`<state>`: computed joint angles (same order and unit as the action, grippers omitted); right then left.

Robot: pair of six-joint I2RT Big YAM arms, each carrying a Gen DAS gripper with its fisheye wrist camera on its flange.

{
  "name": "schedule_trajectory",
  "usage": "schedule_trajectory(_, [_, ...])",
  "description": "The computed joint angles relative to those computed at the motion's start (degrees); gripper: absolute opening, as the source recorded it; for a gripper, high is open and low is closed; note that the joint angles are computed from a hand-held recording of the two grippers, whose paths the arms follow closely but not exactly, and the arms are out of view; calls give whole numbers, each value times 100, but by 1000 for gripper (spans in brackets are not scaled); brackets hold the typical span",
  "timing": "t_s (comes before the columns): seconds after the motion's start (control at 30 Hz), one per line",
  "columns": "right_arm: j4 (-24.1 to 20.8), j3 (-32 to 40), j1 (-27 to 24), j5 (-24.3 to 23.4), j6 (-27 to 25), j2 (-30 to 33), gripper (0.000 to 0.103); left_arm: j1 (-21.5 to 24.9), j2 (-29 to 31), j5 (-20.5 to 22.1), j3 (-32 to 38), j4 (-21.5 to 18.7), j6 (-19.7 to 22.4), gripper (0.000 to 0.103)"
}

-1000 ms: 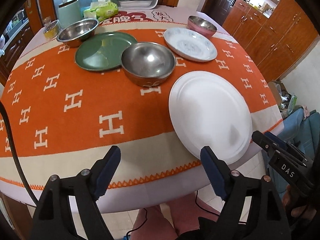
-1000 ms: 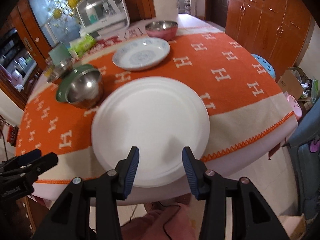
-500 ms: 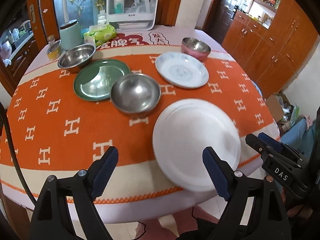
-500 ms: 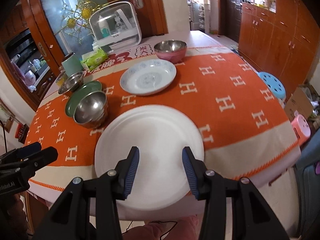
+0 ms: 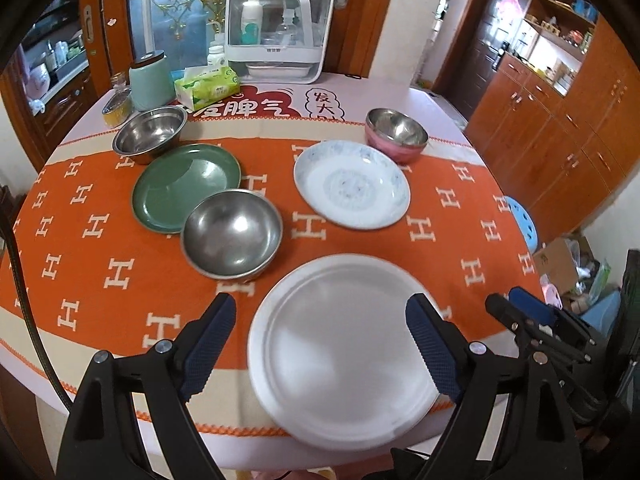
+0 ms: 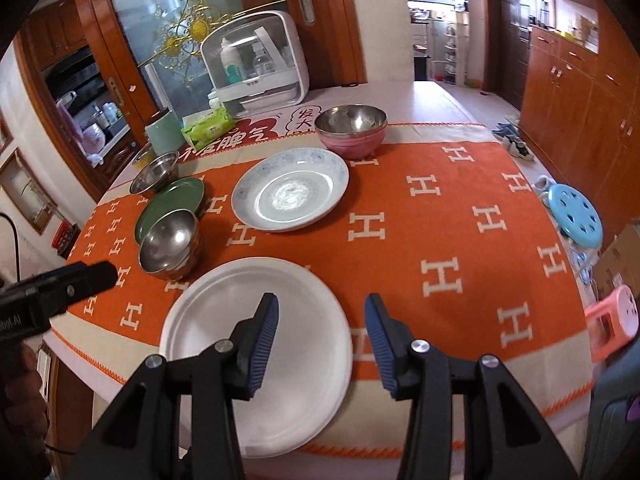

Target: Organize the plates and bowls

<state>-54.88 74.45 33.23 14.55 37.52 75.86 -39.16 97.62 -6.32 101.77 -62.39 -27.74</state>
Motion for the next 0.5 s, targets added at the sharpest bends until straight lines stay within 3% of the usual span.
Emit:
schedule_trajectory(0.23, [372, -51, -586, -502, -806, 84, 46, -32, 625, -336, 852, -312, -349, 86])
schedule_trajectory(0.5, [762, 229, -1113, -946, -1191, 510, 46, 96, 1371, -616, 1988, -964, -677, 86])
